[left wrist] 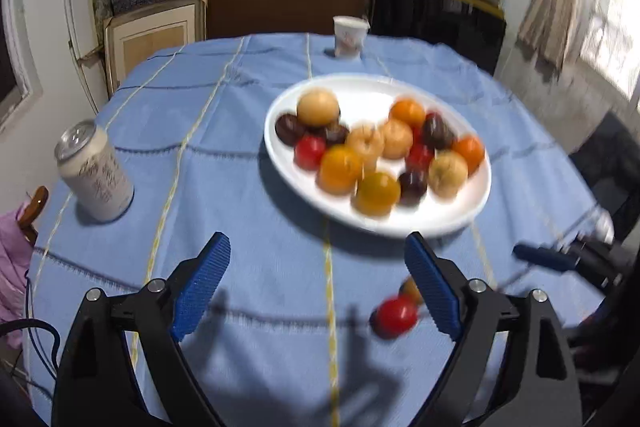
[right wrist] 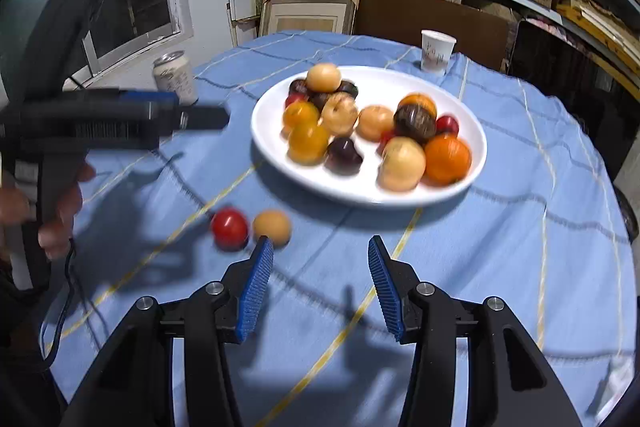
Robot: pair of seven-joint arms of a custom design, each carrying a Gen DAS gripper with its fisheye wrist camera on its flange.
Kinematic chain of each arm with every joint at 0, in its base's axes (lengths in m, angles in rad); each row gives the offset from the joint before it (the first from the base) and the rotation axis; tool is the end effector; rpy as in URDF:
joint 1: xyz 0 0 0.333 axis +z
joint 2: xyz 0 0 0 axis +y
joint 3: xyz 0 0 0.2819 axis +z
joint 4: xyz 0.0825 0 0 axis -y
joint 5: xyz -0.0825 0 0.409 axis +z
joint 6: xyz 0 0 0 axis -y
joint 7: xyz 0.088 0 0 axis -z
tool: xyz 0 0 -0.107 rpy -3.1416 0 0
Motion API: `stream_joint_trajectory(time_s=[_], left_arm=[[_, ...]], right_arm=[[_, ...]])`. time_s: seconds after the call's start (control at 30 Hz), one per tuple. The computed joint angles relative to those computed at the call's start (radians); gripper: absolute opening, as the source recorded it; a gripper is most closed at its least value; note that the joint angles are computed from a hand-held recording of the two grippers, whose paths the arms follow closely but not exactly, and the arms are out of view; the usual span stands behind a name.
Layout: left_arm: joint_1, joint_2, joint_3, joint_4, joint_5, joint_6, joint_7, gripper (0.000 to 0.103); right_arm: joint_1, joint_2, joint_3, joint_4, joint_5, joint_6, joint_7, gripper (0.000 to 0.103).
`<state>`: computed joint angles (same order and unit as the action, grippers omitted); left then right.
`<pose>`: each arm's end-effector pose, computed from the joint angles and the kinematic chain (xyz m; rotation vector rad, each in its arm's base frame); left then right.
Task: Organize fruits
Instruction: 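Grasp the last red tomato with the left tool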
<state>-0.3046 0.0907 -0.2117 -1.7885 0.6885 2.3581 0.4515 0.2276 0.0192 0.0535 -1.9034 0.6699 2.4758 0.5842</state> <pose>0.5717 -0.3104 0.5103 -1.9685 1.5606 -0.6317 0.6069 0.1731 0.5044 -2.2505 0.8504 -0.3170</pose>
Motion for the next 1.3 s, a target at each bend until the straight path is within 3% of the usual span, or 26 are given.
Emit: stream_joint_trajectory(time_s=[0.3,0.37,0.5,0.6,0.77,1.07,1.13,1.17,1.23,1.27,1.3], left_arm=[[-0.043,-0.025,-0.031,-0.072,0.083,-0.035,-0.093,0.086],[-0.053,-0.022,-0.037,-0.067,0.114,-0.06,-0.125,0.086],[-0.068,-0.014,-0.043,-0.061,0.143,-0.088,-0.157,0.086],[-0.073,-0.002,-0.041,-0.05,0.145,-0.1,-0.158,0.086],[-0.089,0.048,-0.036,0.005,0.123,-0.157,-0.112,0.086],[-0.114,0.13,-0.007,0.101,0.103,-0.194,-0.044,0.085],[-0.119,0.155,0.001,0.13,0.093,-0.203,-0.023,0.076],[-0.116,0.161,0.004,0.133,0.075,-0.193,-0.007,0.062],[-0.115,0.16,0.011,0.129,0.058,-0.175,0.001,0.045],[-0.118,0.159,0.014,0.128,0.06,-0.174,0.005,0.031],[-0.119,0.153,0.016,0.119,0.063,-0.167,0.001,0.03]], right_arm=[[0.0,-0.098,-0.036,-0.143,0.113,0.017,0.01,0.05],[0.004,-0.119,-0.044,-0.166,0.156,0.036,-0.011,0.061],[0.017,-0.154,-0.064,-0.208,0.233,0.063,-0.058,0.067],[0.019,-0.17,-0.073,-0.228,0.248,0.059,-0.058,0.068],[0.027,-0.189,-0.088,-0.252,0.284,0.064,-0.086,0.079],[0.009,-0.167,-0.093,-0.226,0.31,0.006,-0.075,0.079],[0.005,-0.164,-0.092,-0.222,0.31,0.0,-0.07,0.079],[0.003,-0.162,-0.091,-0.22,0.307,-0.001,-0.065,0.079],[0.001,-0.161,-0.09,-0.218,0.308,-0.005,-0.064,0.08],[0.0,-0.161,-0.09,-0.218,0.31,-0.007,-0.066,0.08],[-0.001,-0.162,-0.089,-0.218,0.311,-0.009,-0.067,0.08]])
